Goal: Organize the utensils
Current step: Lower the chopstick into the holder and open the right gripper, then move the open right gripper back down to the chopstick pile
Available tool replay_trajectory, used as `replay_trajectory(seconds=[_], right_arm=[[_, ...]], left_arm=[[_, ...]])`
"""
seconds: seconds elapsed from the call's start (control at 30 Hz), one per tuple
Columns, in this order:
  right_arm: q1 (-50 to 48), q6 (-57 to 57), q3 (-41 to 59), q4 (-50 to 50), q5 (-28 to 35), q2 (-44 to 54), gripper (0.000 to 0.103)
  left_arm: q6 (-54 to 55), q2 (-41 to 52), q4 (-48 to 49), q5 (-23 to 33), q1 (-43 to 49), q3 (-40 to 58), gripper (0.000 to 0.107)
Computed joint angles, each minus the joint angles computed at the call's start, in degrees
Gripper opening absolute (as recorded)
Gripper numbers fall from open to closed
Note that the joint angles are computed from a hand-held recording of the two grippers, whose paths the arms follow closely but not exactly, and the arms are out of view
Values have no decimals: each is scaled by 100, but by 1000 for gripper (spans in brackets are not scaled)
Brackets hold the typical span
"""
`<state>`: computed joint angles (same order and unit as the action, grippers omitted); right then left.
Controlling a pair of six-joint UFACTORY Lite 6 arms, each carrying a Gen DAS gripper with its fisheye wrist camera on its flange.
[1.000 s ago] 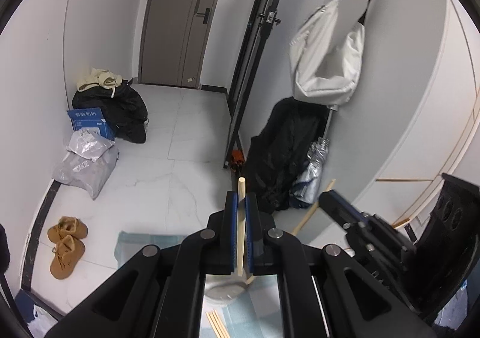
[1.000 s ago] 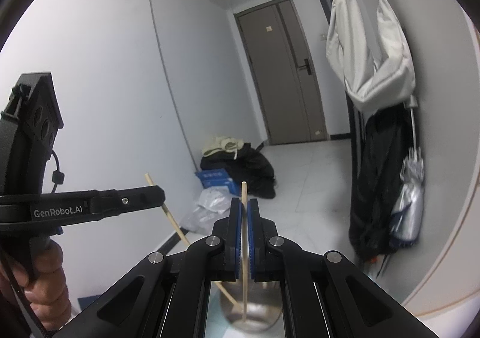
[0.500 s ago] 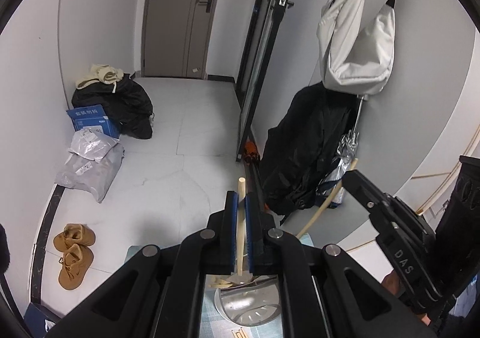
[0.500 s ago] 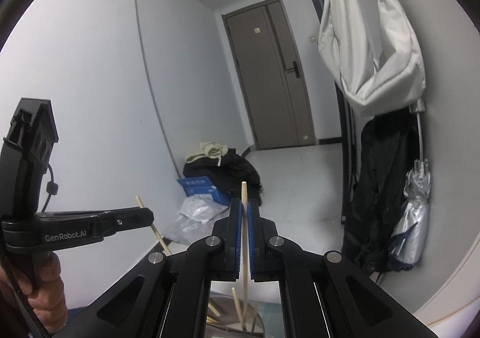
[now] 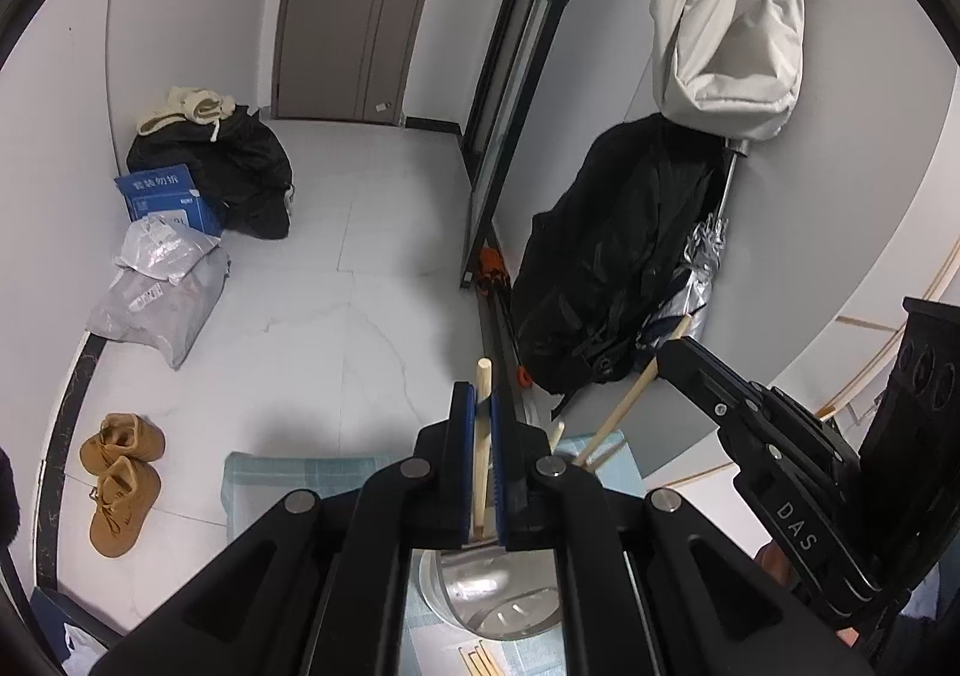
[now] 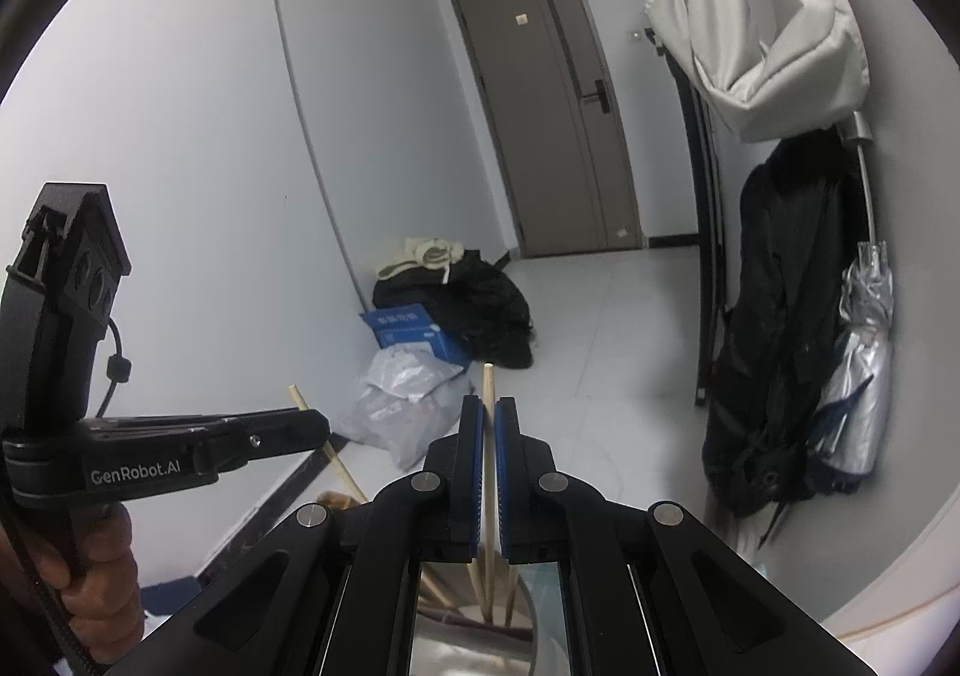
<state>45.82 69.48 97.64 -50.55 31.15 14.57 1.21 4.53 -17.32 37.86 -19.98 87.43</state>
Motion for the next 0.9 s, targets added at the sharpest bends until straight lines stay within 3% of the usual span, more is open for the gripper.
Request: replay_trajectory(seconds=[0.33, 0.57, 0.67, 0.73, 0.9], right_arm=[[65, -952, -82, 893, -102, 287, 4], [132, -1067, -652, 1196, -185, -112, 7], [233, -701, -992, 933, -86, -432, 14], [333, -346, -1250, 717, -18, -665, 18], [719, 614, -1909, -49, 430, -1285, 38]], left_arm=[[275, 103, -176, 71, -52, -243, 1], [492, -194, -308, 117, -5, -664, 3], [78, -468, 16, -26, -81, -911, 16], [-218, -744, 218, -137, -137, -1173, 34], [-1276, -1297, 1223, -367, -504, -1625, 47]])
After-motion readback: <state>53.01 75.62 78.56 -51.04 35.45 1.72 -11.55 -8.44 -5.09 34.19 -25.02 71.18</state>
